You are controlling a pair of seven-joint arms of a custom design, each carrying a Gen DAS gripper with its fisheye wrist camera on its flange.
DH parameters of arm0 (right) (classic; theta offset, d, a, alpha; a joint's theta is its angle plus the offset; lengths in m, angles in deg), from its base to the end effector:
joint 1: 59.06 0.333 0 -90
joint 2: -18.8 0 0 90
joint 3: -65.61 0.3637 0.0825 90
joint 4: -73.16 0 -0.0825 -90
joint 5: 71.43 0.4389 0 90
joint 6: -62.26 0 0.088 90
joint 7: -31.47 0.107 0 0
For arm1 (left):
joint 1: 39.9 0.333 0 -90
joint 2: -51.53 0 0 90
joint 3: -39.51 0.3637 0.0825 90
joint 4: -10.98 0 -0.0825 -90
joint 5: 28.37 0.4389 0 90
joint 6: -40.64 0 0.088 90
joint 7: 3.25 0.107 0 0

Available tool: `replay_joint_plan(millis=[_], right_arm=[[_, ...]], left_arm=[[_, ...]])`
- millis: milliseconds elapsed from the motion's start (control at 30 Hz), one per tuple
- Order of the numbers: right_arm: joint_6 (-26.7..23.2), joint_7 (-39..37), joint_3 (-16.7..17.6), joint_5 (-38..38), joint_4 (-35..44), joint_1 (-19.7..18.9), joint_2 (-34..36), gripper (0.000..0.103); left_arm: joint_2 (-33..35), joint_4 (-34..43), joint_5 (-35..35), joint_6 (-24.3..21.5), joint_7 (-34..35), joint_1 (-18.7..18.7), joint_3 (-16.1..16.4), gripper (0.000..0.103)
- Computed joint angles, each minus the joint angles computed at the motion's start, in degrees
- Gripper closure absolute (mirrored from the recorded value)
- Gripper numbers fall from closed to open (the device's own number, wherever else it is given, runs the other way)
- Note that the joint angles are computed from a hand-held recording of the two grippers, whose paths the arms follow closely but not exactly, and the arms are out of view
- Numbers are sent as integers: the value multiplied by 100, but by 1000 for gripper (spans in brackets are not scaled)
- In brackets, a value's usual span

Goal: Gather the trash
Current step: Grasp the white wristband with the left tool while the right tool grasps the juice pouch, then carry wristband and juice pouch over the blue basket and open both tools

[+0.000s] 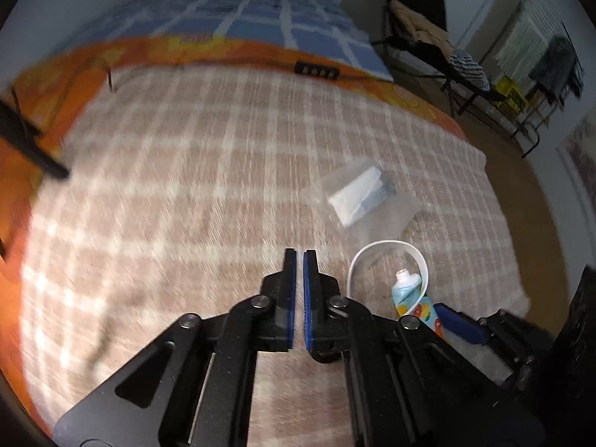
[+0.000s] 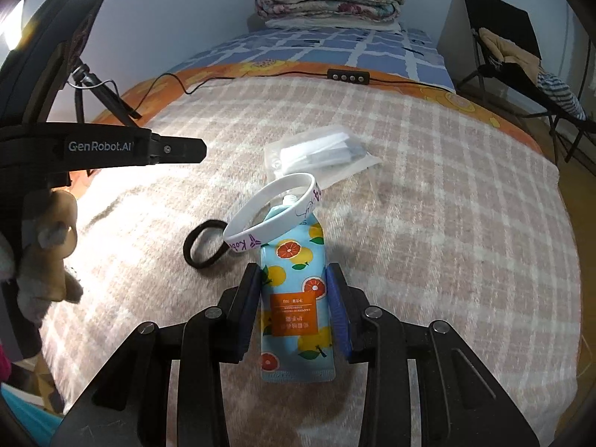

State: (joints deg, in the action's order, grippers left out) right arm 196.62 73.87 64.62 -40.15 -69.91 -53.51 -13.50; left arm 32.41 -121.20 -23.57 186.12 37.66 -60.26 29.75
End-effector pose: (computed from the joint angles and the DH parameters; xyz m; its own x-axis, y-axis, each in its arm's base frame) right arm 0.4373 0.0419 0.5452 0.5935 -0.7973 -0.1098 -0.6959 -0.4398 -0.5678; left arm 0.4520 -0.2725 0.5617 0.1797 -0.9335 0.3103 -0.8411 -0.3094 -0.4436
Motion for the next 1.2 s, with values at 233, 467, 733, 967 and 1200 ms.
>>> replay_joint_plan(millis=[233,467,733,967,1200], right_arm=[[-103,-134,-39,4,-60,14,-122,69],[-196,-124,-29,-134,-58,-97,-53,69],[-233,-90,-50,-188,-45,-175,30,69],[-283,-58,-53,-195,-57,-201,-7,69],[-324,-34,-42,-237,-105,-225,-92,69]], left_arm=[[337,109,-387,137,329,-133,23,78],[625,364,-289,110,471,-85,-141,78],[539,369,-396,159,450,-102,-140,77],[721,540,-311,-72,575,-155,-257,92],[516,308,-457,461,435,-193,-221,103]])
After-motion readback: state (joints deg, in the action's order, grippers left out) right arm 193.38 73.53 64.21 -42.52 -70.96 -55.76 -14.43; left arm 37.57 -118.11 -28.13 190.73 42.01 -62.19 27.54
